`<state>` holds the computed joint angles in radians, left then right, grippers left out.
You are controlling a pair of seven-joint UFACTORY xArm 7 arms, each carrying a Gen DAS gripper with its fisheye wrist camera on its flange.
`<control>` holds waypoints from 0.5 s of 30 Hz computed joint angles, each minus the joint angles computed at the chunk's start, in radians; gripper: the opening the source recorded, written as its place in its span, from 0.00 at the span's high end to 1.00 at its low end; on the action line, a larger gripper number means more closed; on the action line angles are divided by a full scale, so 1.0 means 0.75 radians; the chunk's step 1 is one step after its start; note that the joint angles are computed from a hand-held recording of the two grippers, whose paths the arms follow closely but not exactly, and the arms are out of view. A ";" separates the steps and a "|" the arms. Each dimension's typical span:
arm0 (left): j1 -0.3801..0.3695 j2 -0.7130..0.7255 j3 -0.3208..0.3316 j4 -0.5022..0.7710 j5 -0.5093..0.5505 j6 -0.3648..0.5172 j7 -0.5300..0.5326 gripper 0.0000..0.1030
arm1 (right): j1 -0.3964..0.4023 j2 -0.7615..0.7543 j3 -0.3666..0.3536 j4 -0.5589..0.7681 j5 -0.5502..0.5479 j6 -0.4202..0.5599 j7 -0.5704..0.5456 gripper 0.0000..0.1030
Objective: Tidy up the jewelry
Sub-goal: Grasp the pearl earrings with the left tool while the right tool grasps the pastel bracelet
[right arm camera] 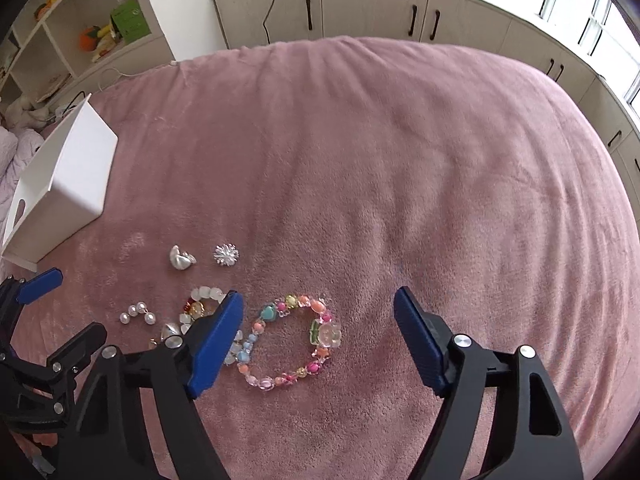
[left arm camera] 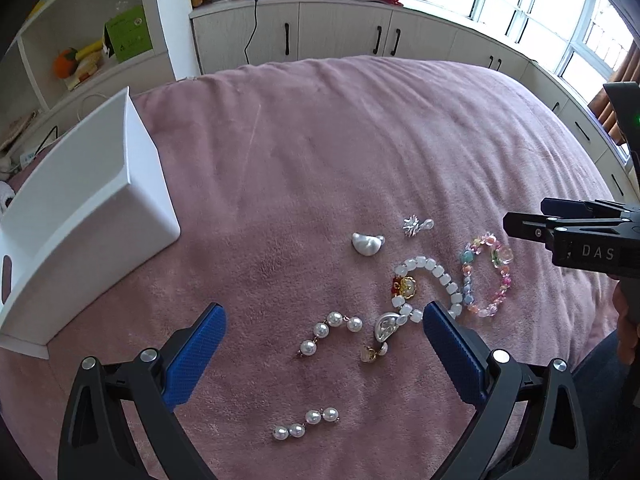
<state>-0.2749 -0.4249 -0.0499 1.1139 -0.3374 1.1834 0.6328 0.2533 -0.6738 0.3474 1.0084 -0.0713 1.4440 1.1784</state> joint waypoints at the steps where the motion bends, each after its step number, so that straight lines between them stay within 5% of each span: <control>1: 0.001 0.002 -0.002 -0.007 0.007 0.002 0.002 0.03 | 0.002 -0.006 -0.008 -0.019 0.012 0.008 0.002 0.28; 9: 0.011 0.002 -0.024 -0.124 0.100 -0.116 0.043 0.04 | 0.022 -0.034 -0.058 -0.138 0.111 0.027 0.014 0.42; 11: 0.005 -0.006 -0.023 -0.151 0.118 -0.133 0.074 0.09 | 0.024 -0.009 -0.053 -0.132 0.106 0.043 0.002 0.44; 13: 0.000 0.001 -0.026 -0.161 0.135 -0.119 0.093 0.28 | 0.026 0.014 -0.047 -0.122 0.097 0.053 -0.004 0.46; 15: 0.000 0.004 -0.040 -0.180 0.163 -0.129 0.098 0.35 | 0.033 0.037 -0.043 -0.113 0.090 0.051 -0.013 0.52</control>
<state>-0.2747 -0.4221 -0.0799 0.9787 -0.2148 1.0865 0.7066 0.2781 -0.6461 0.3155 0.9236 -0.0037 1.4819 1.1687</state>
